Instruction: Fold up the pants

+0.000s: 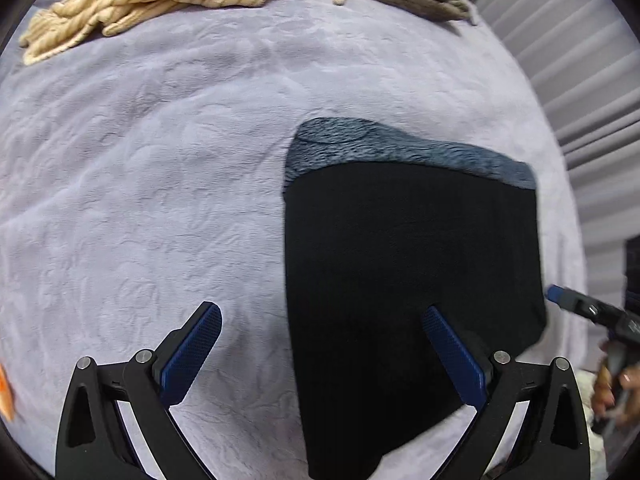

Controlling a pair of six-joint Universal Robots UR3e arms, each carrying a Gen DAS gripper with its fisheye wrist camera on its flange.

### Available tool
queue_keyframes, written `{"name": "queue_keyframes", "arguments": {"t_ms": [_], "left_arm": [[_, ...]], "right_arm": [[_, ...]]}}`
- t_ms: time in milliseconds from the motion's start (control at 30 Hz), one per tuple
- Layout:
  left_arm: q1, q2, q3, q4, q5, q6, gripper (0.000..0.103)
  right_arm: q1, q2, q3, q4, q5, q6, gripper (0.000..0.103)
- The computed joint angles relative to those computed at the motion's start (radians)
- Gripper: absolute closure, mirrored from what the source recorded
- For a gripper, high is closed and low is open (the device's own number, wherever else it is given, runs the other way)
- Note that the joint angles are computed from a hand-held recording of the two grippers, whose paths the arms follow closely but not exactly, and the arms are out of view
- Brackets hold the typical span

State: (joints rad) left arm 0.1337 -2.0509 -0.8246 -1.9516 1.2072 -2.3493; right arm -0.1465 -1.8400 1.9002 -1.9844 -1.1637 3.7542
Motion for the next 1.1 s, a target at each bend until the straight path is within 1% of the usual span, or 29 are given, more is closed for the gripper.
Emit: {"name": "queue_keyframes", "arguments": {"t_ms": [100,167,267,367,467,567,600,700,733,833,900,933,967,1033,1067,1100], "left_arm": [[0.008,-0.076,0.136,-0.125,-0.024,0.045,0.001],[0.000,-0.116,0.195,-0.180,-0.028,0.059,0.001],[-0.018,-0.163,0.226,-0.206,-0.025,0.059,0.001],[-0.044,-0.191,0.213,-0.194,-0.019,0.036,0.001],[-0.071,-0.170,0.133,-0.145,-0.018,0.030,0.001],[-0.087,-0.162,0.091,-0.123,-0.038,0.022,0.001],[-0.094,-0.151,0.064,-0.101,-0.044,0.017,0.001],[-0.108,-0.133,0.013,-0.048,-0.042,0.003,0.001],[-0.108,-0.134,0.010,-0.047,-0.043,0.000,0.001],[-0.108,-0.160,0.037,-0.075,-0.048,-0.020,0.001],[-0.104,-0.159,0.028,-0.067,-0.049,-0.027,0.000],[-0.103,-0.147,0.010,-0.053,-0.052,-0.029,0.001],[-0.097,-0.126,-0.011,-0.045,-0.061,-0.023,0.011],[-0.085,-0.081,-0.041,-0.041,-0.086,0.003,0.019],[-0.071,-0.065,-0.038,-0.057,-0.092,0.024,0.025],[-0.059,-0.053,-0.030,-0.073,-0.095,0.038,0.027]], "right_arm": [[-0.106,-0.081,0.045,0.097,0.012,-0.059,0.029],[-0.185,-0.137,0.098,0.147,0.046,-0.106,0.029],[-0.256,-0.171,0.153,0.171,0.104,-0.165,0.029],[-0.318,-0.169,0.210,0.164,0.189,-0.247,0.029],[-0.326,-0.089,0.232,0.095,0.219,-0.293,0.029],[-0.342,-0.027,0.261,0.016,0.288,-0.348,0.029],[-0.333,0.004,0.253,-0.002,0.299,-0.360,0.027],[-0.316,0.072,0.231,-0.035,0.313,-0.382,0.026],[-0.318,0.102,0.240,-0.071,0.335,-0.369,0.026],[-0.365,0.117,0.330,-0.136,0.407,-0.346,0.026],[-0.386,0.118,0.388,-0.202,0.439,-0.315,0.026],[-0.386,0.121,0.394,-0.212,0.441,-0.310,0.026],[-0.383,0.123,0.390,-0.212,0.441,-0.306,0.026],[-0.382,0.119,0.381,-0.188,0.458,-0.297,0.039],[-0.385,0.099,0.380,-0.169,0.462,-0.294,0.043],[-0.377,0.097,0.362,-0.165,0.464,-0.286,0.049]]}}
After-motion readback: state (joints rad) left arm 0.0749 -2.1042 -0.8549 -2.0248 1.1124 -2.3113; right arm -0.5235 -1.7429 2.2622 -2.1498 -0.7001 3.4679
